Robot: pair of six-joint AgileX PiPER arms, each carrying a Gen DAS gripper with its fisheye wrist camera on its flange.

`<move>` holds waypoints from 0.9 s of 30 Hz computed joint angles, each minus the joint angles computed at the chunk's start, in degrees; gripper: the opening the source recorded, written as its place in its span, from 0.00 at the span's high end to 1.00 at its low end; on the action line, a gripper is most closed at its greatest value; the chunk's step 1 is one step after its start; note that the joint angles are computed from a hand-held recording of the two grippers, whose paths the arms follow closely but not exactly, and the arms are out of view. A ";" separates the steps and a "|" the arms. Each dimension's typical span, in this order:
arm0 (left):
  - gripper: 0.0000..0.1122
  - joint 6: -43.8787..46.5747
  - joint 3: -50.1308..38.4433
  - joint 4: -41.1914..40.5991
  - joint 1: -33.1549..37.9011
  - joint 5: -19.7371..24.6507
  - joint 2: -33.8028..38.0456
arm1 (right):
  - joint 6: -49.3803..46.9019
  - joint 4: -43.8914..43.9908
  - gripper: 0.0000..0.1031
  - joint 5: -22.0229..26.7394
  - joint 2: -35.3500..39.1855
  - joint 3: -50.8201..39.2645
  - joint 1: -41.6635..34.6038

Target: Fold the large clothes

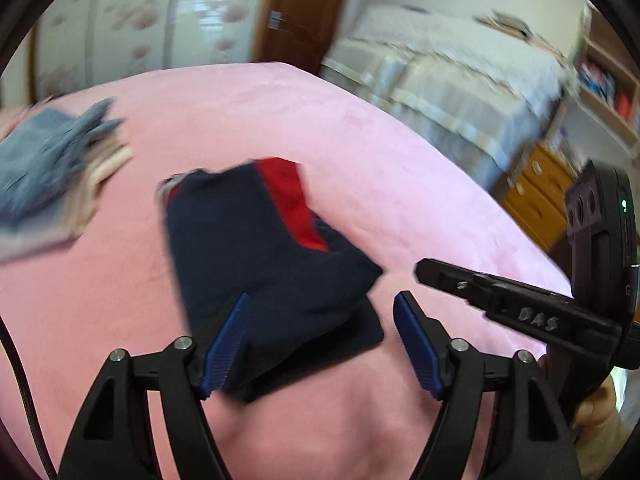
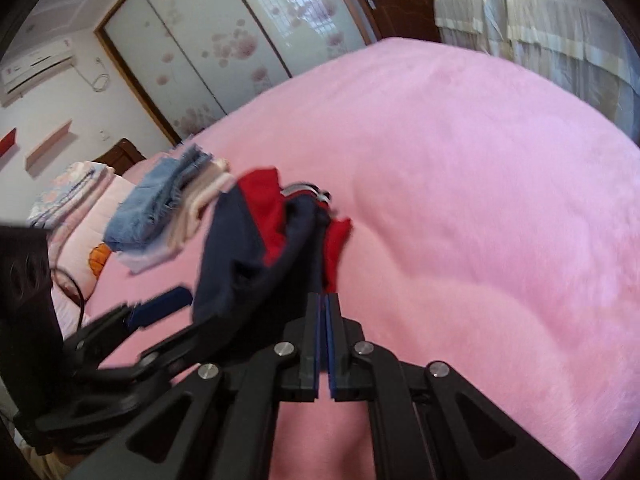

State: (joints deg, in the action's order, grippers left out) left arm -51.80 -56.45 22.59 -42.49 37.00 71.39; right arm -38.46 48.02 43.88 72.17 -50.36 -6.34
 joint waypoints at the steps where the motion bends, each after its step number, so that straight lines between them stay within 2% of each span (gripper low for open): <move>1: 0.35 -2.48 0.61 1.37 0.23 2.01 -1.08 | 0.09 0.12 0.82 0.81 -0.17 -0.69 0.09; 2: 0.35 -3.69 1.69 1.26 1.31 3.03 -2.30 | -0.15 0.70 0.68 1.89 -0.33 -1.38 0.13; 4: 0.35 -2.79 3.62 -1.64 4.96 2.98 -3.62 | -1.46 2.70 0.61 3.00 -0.63 -1.88 0.13; 7: 0.35 1.68 5.51 -8.59 10.50 2.58 -3.72 | 0.59 1.11 0.61 2.20 -0.56 -3.43 3.29; 10: 0.35 2.05 6.75 -9.46 12.30 1.49 -2.81 | 2.73 -1.86 0.61 -0.18 0.40 -4.26 7.29; 12: 0.35 3.13 6.94 -9.75 13.45 0.04 -1.66 | 6.11 -6.76 0.61 -3.66 1.83 -5.02 11.35; 13: 0.35 3.74 6.89 -9.88 13.82 -0.70 -0.96 | 8.32 -10.00 0.65 -5.03 2.80 -5.55 13.39; 14: 0.35 4.10 6.49 -9.56 13.89 -1.26 0.05 | 10.33 -13.13 0.80 -6.13 3.90 -6.02 15.17; 17: 0.35 4.22 3.76 -8.16 13.84 -2.48 4.56 | 13.92 -19.86 0.88 -7.62 6.11 -6.54 17.54; 18: 0.35 3.61 2.38 -7.65 12.97 -1.84 5.61 | 13.19 -19.49 0.89 -7.93 6.20 -6.17 17.13; 22: 0.35 2.96 0.12 -5.34 10.72 -1.79 8.99 | 5.33 -7.21 0.92 -3.63 5.04 -3.00 8.48; 24: 0.35 3.40 0.17 -5.42 9.89 -2.21 10.40 | 4.19 -4.49 0.92 -3.53 3.79 0.65 5.26; 27: 0.35 1.70 1.85 -3.40 8.71 -4.43 12.15 | 1.05 0.61 0.92 -3.75 6.75 4.86 2.06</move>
State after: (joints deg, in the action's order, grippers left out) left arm -50.10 -54.59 19.19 -33.78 32.56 83.54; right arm -37.41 48.63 40.13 78.92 -45.50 -4.29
